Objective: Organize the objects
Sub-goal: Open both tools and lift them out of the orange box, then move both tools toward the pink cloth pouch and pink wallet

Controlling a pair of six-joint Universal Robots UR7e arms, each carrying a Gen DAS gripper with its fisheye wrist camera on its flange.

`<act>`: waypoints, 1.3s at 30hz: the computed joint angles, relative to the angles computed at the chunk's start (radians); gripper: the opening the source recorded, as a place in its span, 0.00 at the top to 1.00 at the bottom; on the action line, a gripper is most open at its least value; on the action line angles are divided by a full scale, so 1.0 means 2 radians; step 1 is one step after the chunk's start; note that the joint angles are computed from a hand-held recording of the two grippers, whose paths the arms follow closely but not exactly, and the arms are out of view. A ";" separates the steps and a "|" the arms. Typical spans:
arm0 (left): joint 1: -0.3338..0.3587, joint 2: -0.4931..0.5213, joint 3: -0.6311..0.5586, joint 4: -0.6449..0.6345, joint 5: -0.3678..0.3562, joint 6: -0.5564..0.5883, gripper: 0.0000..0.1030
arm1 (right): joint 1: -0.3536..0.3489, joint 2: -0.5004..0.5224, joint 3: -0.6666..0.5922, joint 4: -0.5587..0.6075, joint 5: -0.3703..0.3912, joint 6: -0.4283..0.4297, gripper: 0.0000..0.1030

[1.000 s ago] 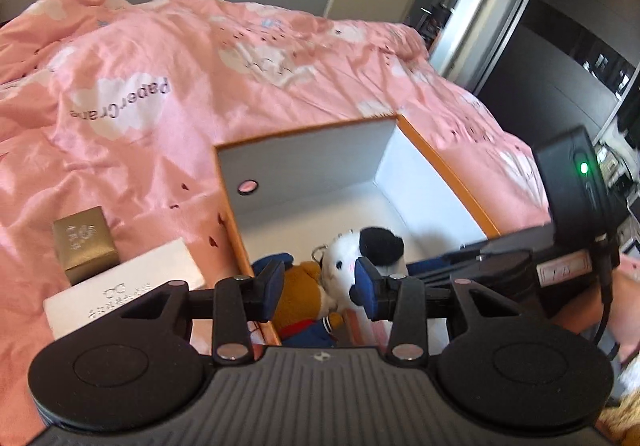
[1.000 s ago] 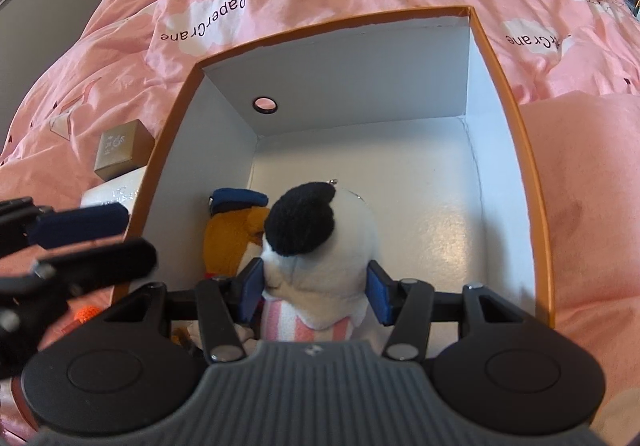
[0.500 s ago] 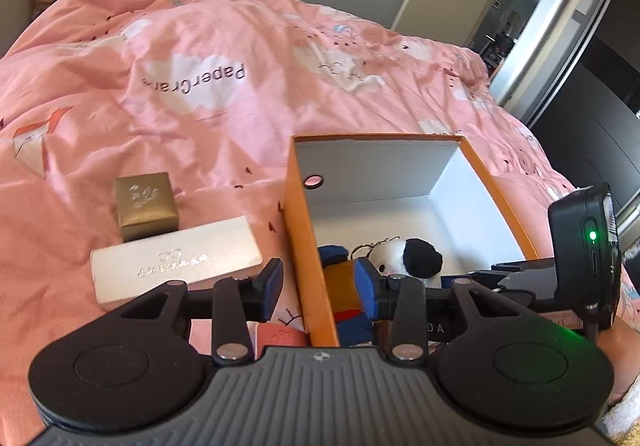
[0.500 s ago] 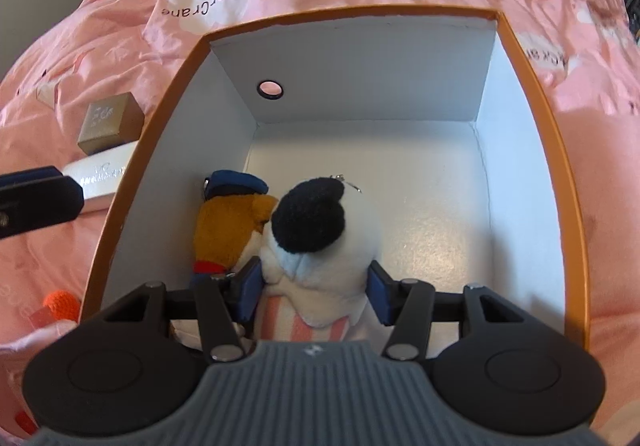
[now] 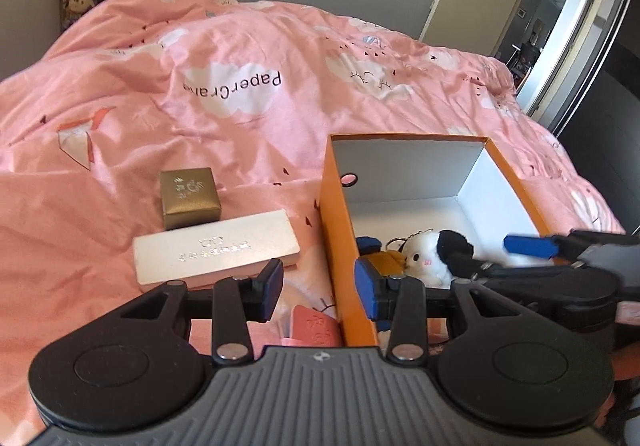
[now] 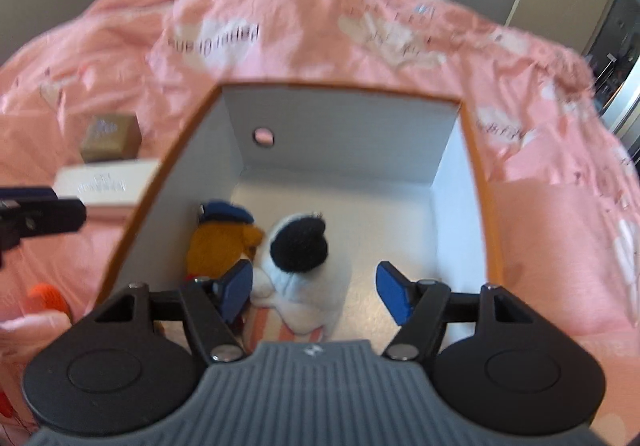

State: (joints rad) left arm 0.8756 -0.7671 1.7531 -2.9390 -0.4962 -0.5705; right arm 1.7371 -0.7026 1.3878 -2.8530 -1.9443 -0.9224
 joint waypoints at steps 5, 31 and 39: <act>-0.006 -0.025 0.025 -0.023 -0.016 -0.001 0.55 | -0.004 -0.040 0.062 -0.040 0.098 -0.024 0.32; 0.011 -0.140 0.108 0.116 -0.165 -0.108 0.66 | 0.027 -0.068 0.136 0.054 0.077 -0.097 0.65; 0.031 -0.118 0.080 0.153 -0.200 -0.079 0.66 | 0.021 -0.069 0.144 0.032 0.051 -0.105 0.65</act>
